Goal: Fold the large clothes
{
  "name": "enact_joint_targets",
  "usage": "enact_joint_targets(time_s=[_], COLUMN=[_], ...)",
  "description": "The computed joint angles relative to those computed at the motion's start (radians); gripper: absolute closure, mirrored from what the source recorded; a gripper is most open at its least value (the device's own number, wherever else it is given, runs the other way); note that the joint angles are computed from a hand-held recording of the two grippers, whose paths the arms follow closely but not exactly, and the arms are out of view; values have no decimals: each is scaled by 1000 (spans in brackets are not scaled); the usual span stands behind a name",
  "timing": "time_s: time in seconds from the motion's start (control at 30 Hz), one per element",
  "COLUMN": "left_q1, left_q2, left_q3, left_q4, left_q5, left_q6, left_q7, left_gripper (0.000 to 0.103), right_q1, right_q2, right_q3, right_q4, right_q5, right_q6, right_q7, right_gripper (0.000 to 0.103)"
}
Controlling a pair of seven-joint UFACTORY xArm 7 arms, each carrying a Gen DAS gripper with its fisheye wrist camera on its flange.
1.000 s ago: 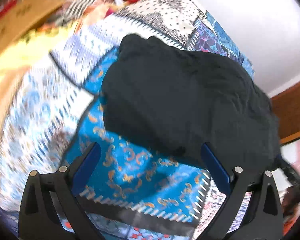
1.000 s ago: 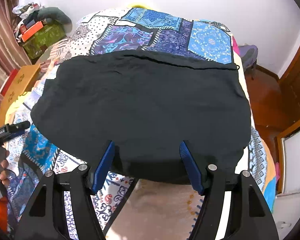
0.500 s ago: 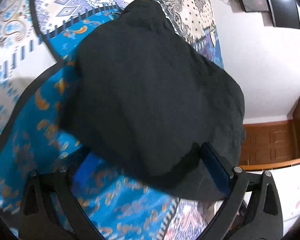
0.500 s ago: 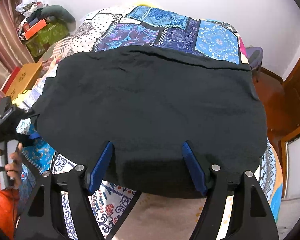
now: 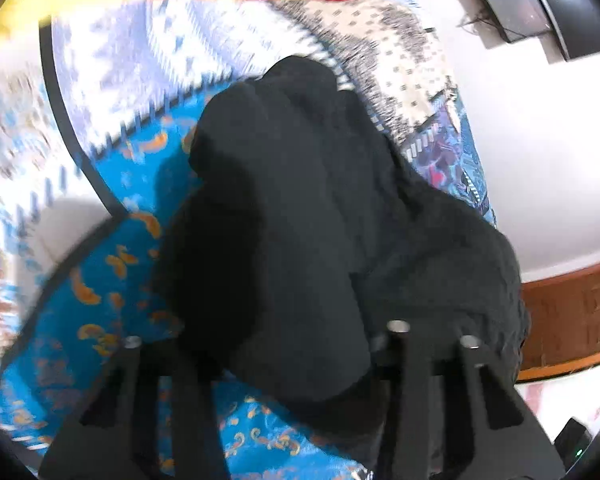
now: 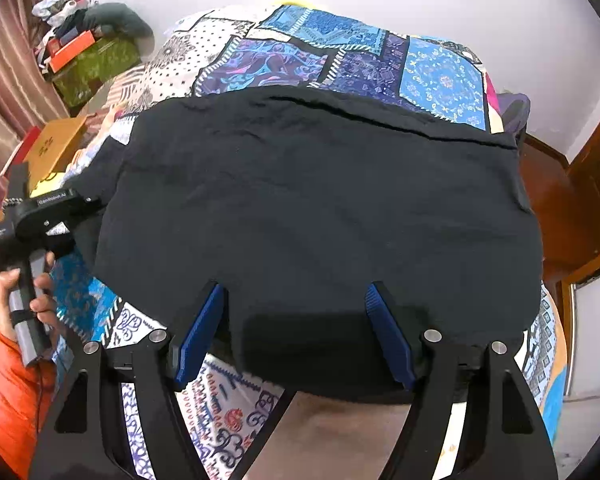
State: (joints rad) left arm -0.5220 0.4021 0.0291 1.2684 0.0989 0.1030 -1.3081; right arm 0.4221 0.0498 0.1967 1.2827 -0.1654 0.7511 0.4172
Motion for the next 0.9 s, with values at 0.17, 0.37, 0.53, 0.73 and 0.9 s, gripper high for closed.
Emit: enact_joint_targets(time_s=[0.17, 0.37, 0.53, 0.73, 0.9], left_q1=[-228, -308, -273, -220, -187], left_q2=[-102, -305, -414, -383, -300], left_q3=[219, 212, 144, 53, -34], left_q4=[60, -1, -38, 37, 151], left_q5=[358, 731, 875, 876, 877], left_q6=[285, 532, 581, 602, 595], left_q7=[-180, -329, -364, -299, -214], left_gripper=[72, 73, 73, 73, 73], right_q1=[-3, 43, 129, 161, 89], right_q2=[4, 87, 226, 323, 204], right_q3=[6, 38, 57, 64, 55], right_q4=[23, 123, 246, 335, 211], right_q5=[125, 195, 158, 204, 350], right_q6=[-6, -2, 24, 54, 5], right_q7=[-19, -30, -79, -162, -207], right_gripper=[33, 33, 30, 29, 31])
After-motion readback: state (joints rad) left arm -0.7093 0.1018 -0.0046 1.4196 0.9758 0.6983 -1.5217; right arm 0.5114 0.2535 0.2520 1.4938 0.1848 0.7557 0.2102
